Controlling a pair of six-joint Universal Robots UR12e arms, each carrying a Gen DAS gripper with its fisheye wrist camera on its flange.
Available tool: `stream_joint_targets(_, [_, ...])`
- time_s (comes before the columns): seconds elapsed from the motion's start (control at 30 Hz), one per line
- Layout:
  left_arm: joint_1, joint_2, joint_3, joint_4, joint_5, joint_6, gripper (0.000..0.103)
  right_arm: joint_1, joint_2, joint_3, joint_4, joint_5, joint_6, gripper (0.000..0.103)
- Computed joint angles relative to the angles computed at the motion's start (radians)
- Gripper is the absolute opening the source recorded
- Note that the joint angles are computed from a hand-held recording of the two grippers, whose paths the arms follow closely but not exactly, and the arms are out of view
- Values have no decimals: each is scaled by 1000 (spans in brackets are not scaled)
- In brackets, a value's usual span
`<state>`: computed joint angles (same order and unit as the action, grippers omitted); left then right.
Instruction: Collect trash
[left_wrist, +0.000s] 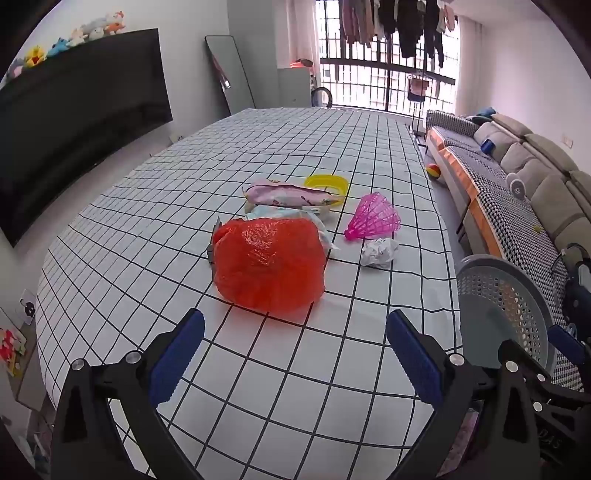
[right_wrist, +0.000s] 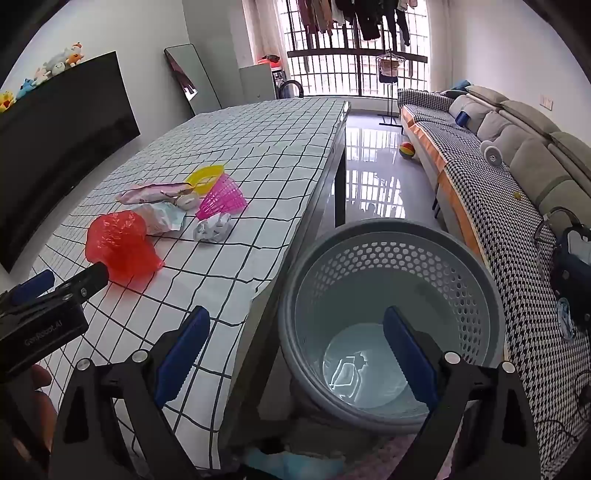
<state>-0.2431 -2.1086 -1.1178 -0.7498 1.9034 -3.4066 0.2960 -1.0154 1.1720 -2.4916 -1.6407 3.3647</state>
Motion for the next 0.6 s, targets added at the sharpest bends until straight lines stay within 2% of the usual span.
stream_joint_targets(0.27, [2,10,-14,16,5,-7,97,-1,-4,4,0,3,2,91])
stream_joint_targets(0.6, [3,-2,1,-3,5,-7,97,-3,-5,1,9,8,3,91])
